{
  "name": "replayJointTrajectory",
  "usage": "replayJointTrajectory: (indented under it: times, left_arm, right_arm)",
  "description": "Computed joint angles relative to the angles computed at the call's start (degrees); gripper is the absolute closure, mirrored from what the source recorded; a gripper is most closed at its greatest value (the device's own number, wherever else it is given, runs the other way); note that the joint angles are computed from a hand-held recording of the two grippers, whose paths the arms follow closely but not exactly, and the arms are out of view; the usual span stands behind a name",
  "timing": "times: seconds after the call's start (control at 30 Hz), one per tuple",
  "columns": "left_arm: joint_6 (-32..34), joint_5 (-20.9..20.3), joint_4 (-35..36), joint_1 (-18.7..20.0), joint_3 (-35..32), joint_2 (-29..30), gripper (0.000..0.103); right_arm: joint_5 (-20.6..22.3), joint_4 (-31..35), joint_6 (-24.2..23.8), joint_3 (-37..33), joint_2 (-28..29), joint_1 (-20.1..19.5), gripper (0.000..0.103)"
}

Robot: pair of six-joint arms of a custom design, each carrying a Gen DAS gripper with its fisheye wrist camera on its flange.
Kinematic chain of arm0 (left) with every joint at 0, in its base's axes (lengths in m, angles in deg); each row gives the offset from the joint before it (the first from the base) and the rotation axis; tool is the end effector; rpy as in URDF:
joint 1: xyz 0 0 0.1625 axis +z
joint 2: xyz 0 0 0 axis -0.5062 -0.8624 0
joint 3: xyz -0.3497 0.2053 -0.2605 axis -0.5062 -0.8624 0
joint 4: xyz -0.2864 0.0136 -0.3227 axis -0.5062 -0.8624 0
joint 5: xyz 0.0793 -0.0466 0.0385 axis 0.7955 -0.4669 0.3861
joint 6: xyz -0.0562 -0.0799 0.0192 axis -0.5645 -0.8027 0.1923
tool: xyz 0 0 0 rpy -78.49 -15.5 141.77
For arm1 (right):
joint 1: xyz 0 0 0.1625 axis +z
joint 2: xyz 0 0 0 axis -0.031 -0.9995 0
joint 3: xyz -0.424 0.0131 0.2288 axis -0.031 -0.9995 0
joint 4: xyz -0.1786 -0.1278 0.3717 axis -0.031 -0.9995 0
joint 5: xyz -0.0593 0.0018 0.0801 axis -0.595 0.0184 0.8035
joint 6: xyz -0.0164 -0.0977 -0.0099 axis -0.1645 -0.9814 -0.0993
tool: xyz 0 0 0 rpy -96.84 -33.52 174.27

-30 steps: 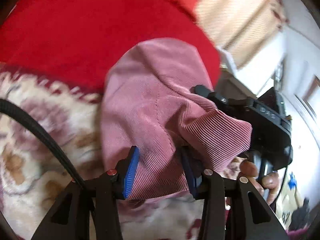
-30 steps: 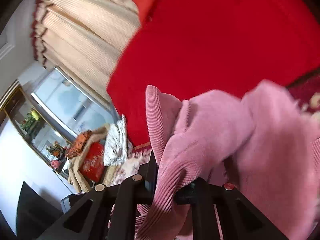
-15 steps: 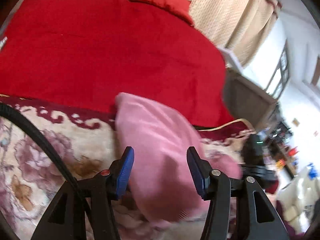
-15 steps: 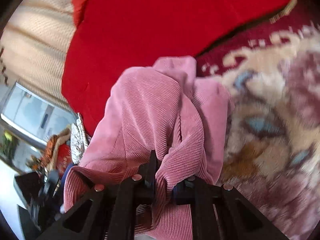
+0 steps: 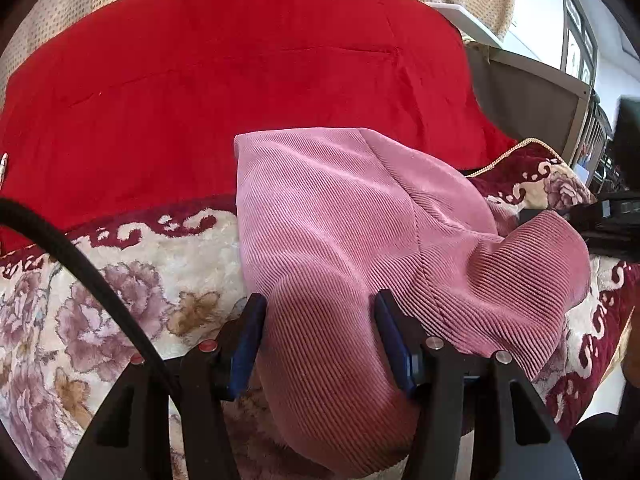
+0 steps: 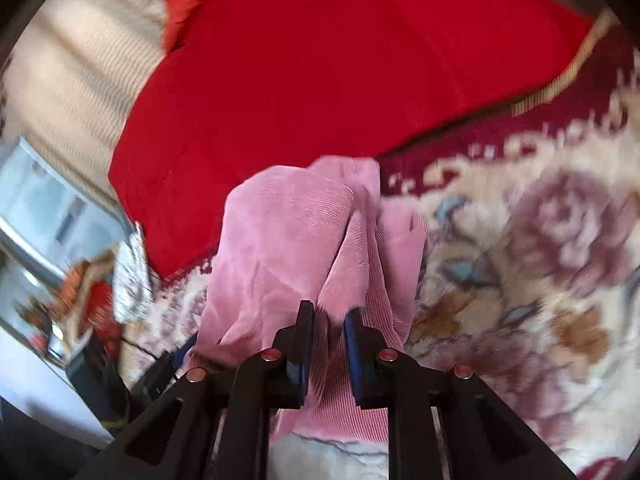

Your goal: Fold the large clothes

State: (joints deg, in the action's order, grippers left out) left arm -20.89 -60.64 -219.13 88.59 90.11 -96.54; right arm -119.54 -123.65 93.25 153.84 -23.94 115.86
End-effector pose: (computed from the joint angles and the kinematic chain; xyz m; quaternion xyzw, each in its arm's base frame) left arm -0.1937 -0.6210 0.2539 0.4732 0.8461 -0.1979 0.1448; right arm 0.3061 -0.5121 0.1921 -0.1289 -0.8642 0.4690 0.1291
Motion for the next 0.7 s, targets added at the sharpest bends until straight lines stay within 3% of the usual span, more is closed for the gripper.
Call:
replayJointTrajectory:
  times: [0.07, 0.13, 0.2, 0.23, 0.37, 0.5, 0.7]
  left_arm:
    - [0.58, 0.18, -0.74, -0.08, 0.26, 0.08, 0.046]
    - [0.55, 0.35, -1.25, -0.20, 0.68, -0.17, 0.046]
    - [0.03, 0.12, -0.66, -0.10, 0.59, -0.40, 0.046]
    - [-0.18, 0.05, -0.45, -0.08, 0.56, -0.51, 0.046]
    - [0.10, 0.23, -0.43, -0.17, 0.75, -0.81, 0.046]
    - [-1.34, -2.38, 3.74, 0.74, -0.89, -1.61, 0.042]
    - [0.15, -4.22, 5.03, 1.36, -0.71, -3.43, 0.037]
  right_arm:
    - [-8.18, -1.69, -3.73, -0.80, 1.13, 3.41, 0.084]
    - [-10.70, -5.01, -10.04, -2.51, 2.48, 6.13, 0.084]
    - [-8.51, -8.29, -13.84, -2.65, 2.65, 7.15, 0.084]
    - [-4.62, -9.19, -14.63, -2.32, 2.26, 7.09, 0.084]
    - [2.47, -1.73, -8.50, -2.86, 2.00, 5.10, 0.084]
    - [1.69, 12.03, -0.82, -2.94, 2.09, 1.96, 0.086]
    - [-1.44, 8.68, -0.90, 1.12, 3.19, 1.58, 0.089]
